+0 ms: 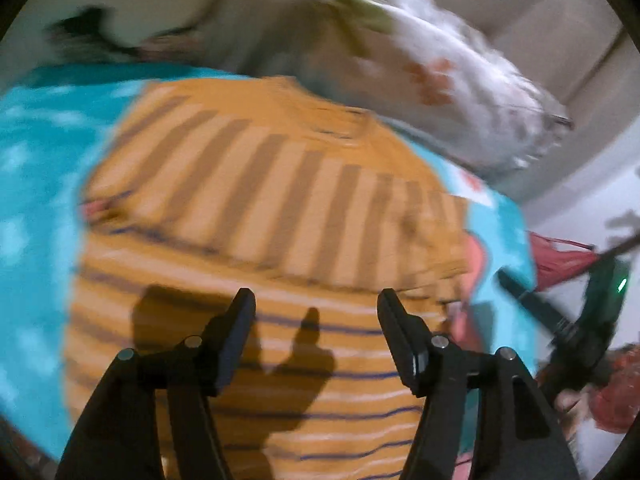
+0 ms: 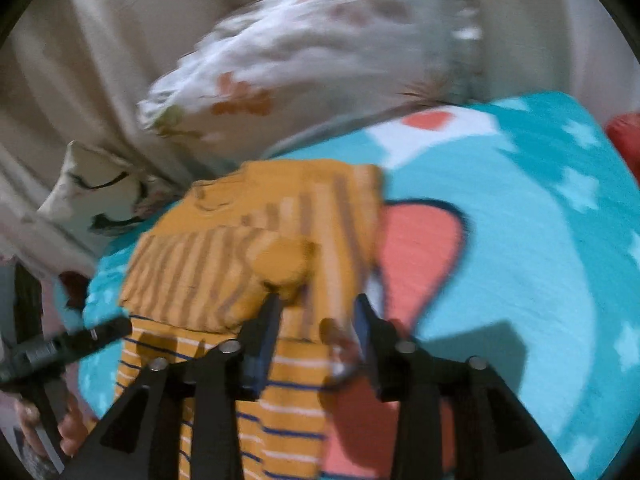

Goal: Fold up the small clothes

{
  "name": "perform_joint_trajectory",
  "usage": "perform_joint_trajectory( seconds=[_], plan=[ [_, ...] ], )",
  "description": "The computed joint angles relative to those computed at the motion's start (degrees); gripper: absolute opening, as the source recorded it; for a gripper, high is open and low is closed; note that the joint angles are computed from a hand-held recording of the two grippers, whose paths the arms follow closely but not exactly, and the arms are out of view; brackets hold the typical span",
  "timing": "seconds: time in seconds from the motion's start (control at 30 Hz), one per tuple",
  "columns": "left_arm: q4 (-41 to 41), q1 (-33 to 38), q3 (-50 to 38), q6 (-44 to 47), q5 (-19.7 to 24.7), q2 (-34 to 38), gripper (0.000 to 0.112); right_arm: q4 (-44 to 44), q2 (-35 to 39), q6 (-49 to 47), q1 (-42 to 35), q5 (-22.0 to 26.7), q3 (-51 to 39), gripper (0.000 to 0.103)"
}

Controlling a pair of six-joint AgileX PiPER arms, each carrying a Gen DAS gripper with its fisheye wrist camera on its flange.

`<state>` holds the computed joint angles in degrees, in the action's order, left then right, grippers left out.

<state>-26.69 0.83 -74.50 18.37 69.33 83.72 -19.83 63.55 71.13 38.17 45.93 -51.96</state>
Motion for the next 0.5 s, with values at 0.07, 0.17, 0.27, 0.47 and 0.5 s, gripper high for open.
perform_joint_trajectory(
  seconds=[0.07,0.17,0.27,0.47,0.5],
  plan=[
    [2.8,4.2,2.0,0.7,-0.8,-1.9,0.062,0.6,4.1,-2.6,-1.1,-2.2,-2.4,0.051],
    [5.4,11.8,4.6,1.1,-1.5,-3.9,0.062,4.5,12.4,-10.2,-2.8,-2.5,-7.5,0.048],
    [6.6,17.9,6.6,2.4,-1.6,-5.7,0.062,4.4,19.8,-16.6,-2.1,2.4,-13.0,0.014],
    [10.2,27.4,8.3,6.2,-0.9,-7.3,0.062,7.7,18.8,-17.2,-8.8,-0.5,-8.4,0.014],
    [10.4,28.4,8.3,7.0,-1.0,-6.9,0.062,8.9,16.4,-17.1,-9.7,-2.7,-6.3,0.014]
  ],
)
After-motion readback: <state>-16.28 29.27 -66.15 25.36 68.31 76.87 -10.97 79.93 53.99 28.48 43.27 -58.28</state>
